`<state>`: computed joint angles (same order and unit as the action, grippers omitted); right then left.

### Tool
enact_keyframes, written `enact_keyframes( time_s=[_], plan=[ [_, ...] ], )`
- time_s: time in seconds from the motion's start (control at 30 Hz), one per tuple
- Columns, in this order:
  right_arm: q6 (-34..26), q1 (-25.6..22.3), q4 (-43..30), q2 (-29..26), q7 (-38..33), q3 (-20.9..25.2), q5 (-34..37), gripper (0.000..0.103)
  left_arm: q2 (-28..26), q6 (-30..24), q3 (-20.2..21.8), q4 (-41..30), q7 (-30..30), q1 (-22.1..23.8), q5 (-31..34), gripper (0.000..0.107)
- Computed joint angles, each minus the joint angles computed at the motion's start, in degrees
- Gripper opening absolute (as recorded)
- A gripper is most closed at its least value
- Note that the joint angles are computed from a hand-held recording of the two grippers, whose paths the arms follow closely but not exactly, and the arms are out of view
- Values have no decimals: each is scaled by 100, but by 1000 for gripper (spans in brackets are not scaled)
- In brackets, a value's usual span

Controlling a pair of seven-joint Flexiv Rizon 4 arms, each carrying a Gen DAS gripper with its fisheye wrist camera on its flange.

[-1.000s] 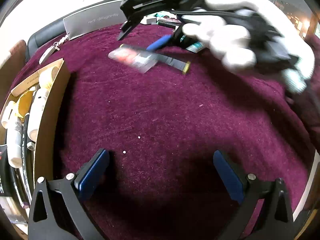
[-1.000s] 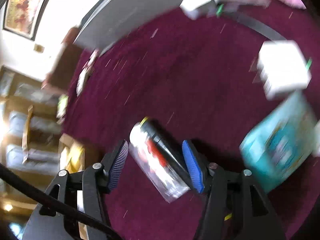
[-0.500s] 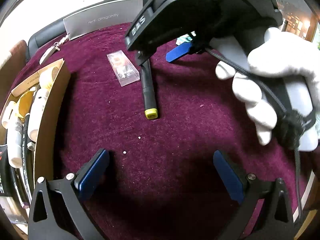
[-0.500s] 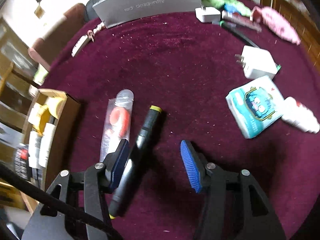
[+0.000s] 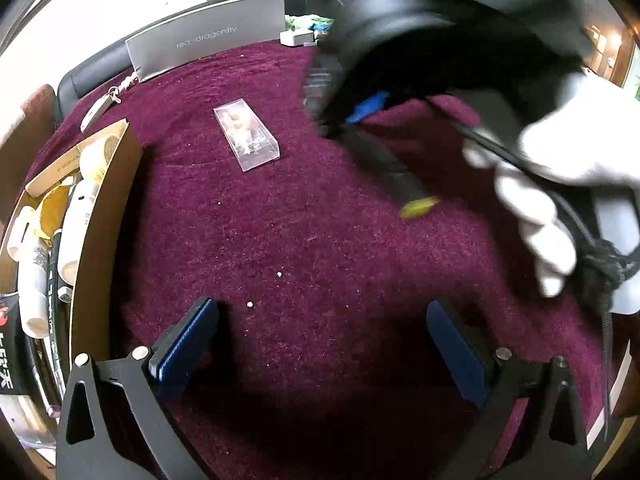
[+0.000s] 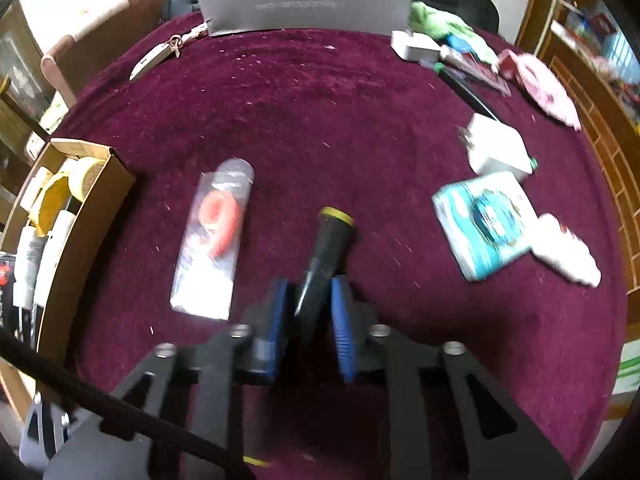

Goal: Organize objects
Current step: 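Grasp the pink candle package with the left gripper while the right gripper grasps a black marker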

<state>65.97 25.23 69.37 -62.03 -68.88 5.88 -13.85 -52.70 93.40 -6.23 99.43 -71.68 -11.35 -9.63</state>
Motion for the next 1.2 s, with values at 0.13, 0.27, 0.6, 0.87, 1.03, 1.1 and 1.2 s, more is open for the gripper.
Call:
enact_keyframes(
  time_s=[0.13,0.27,0.6,0.87,1.03,1.1,1.2],
  plan=[
    [716,-44,763,292,235,-219,54,13,56,-355,59,-84,23,-36,-25,101],
    [1524,-250,1253,400,387,-109,176,13,116,-416,-645,67,69,580,-212,99],
    [2580,-858,1390,160,275,627,210,12,-328,-569,271,-1363,-1102,-7,-753,99],
    [2620,-1101,1322,58,238,957,192,12,-1312,-1809,1768,-3236,-2105,-795,-289,99],
    [2639,-1115,1317,44,267,968,192,12,-1627,-2212,1776,-3826,-2165,-754,160,86],
    [2635,-1155,1302,31,267,1020,189,12,-1588,-2030,1517,-3736,-2092,-614,292,75],
    [2644,-1251,1291,4,242,1147,191,12,-1426,-1844,1224,-3511,-1864,-475,521,29]
  ],
)
